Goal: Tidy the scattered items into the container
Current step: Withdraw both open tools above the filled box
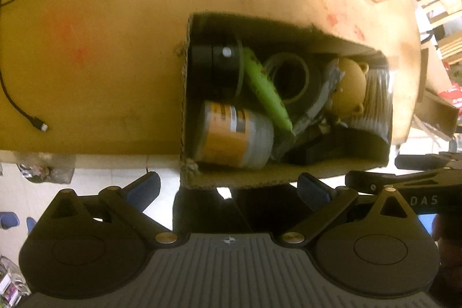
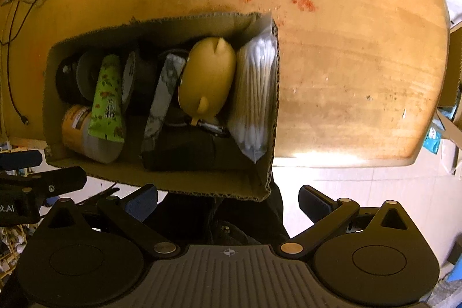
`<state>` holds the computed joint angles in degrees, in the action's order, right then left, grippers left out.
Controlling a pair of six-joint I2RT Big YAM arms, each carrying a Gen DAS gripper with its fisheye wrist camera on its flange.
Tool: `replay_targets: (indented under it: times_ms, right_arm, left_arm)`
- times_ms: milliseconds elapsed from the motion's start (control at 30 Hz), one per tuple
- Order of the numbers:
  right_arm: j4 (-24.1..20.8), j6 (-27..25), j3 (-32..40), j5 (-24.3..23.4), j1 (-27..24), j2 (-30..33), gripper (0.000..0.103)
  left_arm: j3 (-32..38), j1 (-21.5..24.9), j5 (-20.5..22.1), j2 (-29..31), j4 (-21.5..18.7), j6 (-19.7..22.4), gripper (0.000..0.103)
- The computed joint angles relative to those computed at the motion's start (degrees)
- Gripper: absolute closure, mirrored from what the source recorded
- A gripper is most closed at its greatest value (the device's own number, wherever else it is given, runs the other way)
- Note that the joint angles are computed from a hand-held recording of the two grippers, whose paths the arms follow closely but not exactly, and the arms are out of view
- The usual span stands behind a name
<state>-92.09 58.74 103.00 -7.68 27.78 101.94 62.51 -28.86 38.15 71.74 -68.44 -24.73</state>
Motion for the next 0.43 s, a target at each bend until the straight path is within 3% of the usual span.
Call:
replay_targets:
  times_ms: [433]
  right_arm:
    - [-0.66, 0.95, -0.48, -1.81, 0.42, -0.45, 0.0]
  left_arm:
    - [-0.93, 1.31, 2.9, 0.37, -1.59, -0.76, 0.0]
